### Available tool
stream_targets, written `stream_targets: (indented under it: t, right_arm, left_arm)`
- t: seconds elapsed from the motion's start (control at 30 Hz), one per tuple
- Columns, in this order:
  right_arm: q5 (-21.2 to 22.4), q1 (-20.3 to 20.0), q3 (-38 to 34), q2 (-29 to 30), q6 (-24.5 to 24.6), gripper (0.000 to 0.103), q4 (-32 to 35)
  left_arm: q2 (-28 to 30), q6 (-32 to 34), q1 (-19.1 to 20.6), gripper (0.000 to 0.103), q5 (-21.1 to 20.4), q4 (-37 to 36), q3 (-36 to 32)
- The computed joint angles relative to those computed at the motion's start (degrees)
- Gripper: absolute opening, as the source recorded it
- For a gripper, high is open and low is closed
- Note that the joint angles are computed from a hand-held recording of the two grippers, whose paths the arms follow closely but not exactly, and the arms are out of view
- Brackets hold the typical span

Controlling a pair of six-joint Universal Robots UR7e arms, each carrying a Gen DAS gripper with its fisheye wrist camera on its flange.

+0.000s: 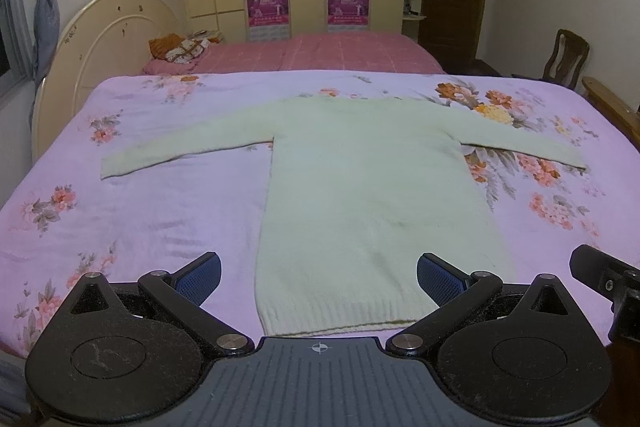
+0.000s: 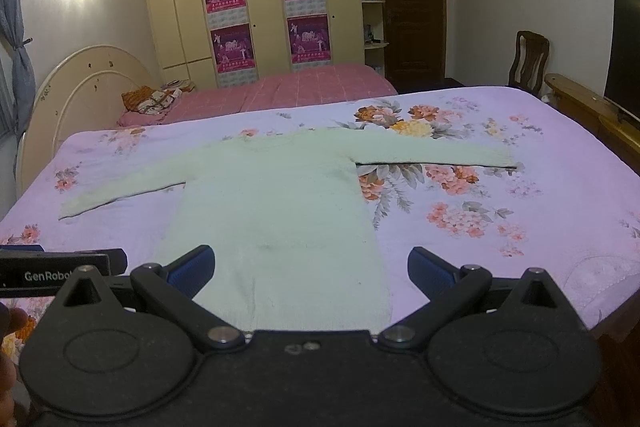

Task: Fold small clothes
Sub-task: 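Move both tools toward the hem of the light green sweater, then grasp a sleeve cuff with the right tool and fold it across the body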

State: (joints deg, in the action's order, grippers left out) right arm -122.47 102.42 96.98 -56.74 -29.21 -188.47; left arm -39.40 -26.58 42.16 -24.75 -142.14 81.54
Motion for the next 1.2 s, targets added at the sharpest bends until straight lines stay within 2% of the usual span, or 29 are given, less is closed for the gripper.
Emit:
stream_targets:
  t: [0.43, 0.73, 1.03, 1.2]
  right_arm:
    - [-0.1, -0.9, -4.0, 2.4, -0.2, 0.102, 0.8]
    - [-1.2, -1.9, -7.8, 5.2, -2.7, 0.102, -0.8]
    - [1.3, -4.7, -13.4, 8.3, -4.0, 0.102, -2.0]
    - [2.4, -6.4, -18.4, 11.1, -5.7, 0.098, -2.5]
  left_arm:
    - [1.9, 2.5, 1.7, 0.103, -0.7, -0.6, -3.6]
    - [5.6, 7.2, 3.6, 0.103, -2.4, -3.1, -8.7]
    - [12.1, 8.9, 6.9, 0.103, -4.5, -1.7, -19.2]
    - [18.4, 12.3, 8.7, 0.103, -4.4, -1.5, -29.2]
